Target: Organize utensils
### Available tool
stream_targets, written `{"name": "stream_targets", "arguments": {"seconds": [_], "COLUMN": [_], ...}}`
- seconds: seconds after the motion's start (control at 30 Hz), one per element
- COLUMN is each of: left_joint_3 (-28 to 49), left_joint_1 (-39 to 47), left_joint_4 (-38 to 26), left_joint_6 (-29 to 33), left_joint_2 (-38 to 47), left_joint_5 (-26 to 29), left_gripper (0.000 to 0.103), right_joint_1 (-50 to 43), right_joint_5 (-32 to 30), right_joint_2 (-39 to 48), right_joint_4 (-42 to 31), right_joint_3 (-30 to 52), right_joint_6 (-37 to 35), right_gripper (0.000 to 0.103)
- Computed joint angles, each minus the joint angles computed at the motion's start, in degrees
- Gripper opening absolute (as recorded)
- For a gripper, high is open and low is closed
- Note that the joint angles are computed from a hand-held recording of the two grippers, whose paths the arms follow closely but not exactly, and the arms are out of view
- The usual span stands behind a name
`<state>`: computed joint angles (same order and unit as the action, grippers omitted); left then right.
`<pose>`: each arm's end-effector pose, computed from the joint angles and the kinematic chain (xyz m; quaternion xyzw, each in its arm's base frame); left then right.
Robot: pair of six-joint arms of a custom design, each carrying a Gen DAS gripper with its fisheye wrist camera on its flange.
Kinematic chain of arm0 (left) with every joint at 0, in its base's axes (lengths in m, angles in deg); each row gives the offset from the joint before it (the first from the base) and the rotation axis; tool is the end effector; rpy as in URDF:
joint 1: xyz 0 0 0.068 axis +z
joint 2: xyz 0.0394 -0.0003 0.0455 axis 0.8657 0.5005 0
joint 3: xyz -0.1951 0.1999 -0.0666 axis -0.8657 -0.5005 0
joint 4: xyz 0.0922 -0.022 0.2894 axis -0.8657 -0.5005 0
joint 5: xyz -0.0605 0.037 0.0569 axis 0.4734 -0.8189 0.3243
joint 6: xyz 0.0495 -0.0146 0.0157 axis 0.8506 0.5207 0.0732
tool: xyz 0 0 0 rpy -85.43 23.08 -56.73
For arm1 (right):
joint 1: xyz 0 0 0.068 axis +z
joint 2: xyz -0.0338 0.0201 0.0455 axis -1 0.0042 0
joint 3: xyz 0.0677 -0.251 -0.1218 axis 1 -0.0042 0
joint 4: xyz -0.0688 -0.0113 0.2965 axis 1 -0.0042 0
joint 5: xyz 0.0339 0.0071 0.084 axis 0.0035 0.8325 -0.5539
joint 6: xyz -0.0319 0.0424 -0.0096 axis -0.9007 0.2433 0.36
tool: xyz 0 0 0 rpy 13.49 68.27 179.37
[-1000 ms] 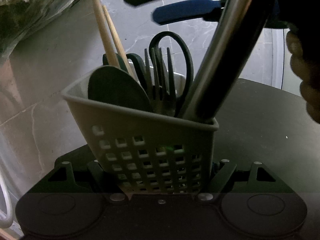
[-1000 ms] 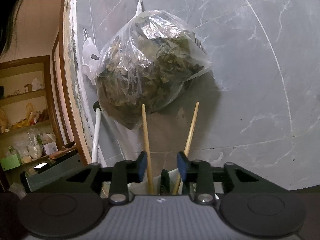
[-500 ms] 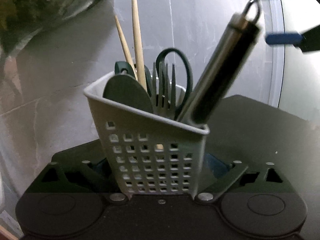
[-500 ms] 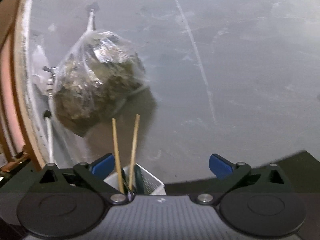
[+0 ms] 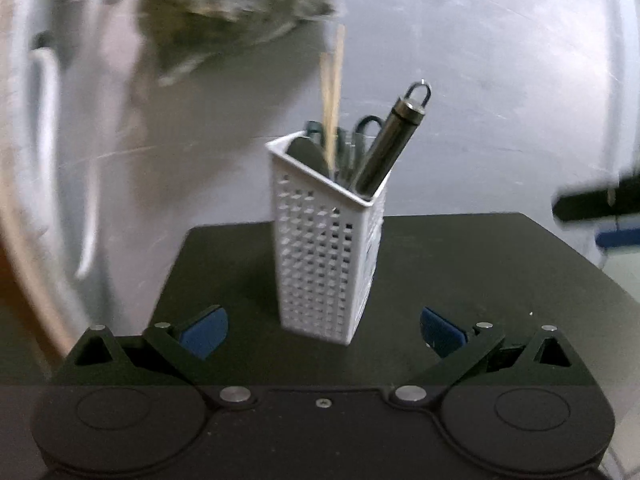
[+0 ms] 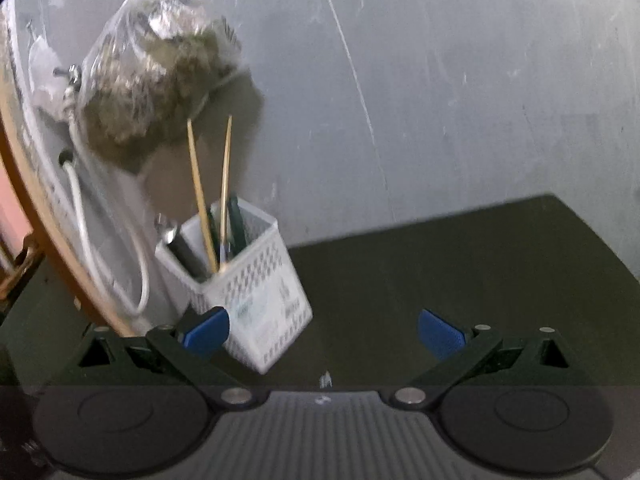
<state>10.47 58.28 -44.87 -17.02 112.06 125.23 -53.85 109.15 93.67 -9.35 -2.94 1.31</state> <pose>0.4100 -0.0347 0.2056 0.3414 0.7861 -0.2137 0.4689 0.2371 0.1407 0.2733 0.3111 0.8207 -0.0014 0.4793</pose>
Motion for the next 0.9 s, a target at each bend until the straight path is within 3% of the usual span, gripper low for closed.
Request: {"name": "stream_targets", "arguments": {"seconds": [0.17, 0.43, 0.9], "left_joint_3": [-10.26, -15.99, -18.82], "left_joint_1": [2.43, 9.08, 11.55], "left_joint_4": [-1.72, -10.13, -15.10], "left_joint_6": [-5.48, -6.19, -1.07], "left_joint_2": [-13.48, -26.09, -31.21], "left_joint_5": [-7.11, -7.68, -5.49], "left_gripper": [0.102, 0.102, 0.102], "right_joint_1": [7.35, 18.35, 21.76], "right_joint_5": [0.29, 1.73, 1.69], "right_joint_2": [-2.13, -0.92, -1.05], "right_joint_4": [-10.64, -23.88, -27.90], "right_joint_3": [-0.65, 1.78, 2.01], "right_joint_6": [9.88, 21.00, 25.83], "right_gripper": [0.103, 0.103, 0.103]}}
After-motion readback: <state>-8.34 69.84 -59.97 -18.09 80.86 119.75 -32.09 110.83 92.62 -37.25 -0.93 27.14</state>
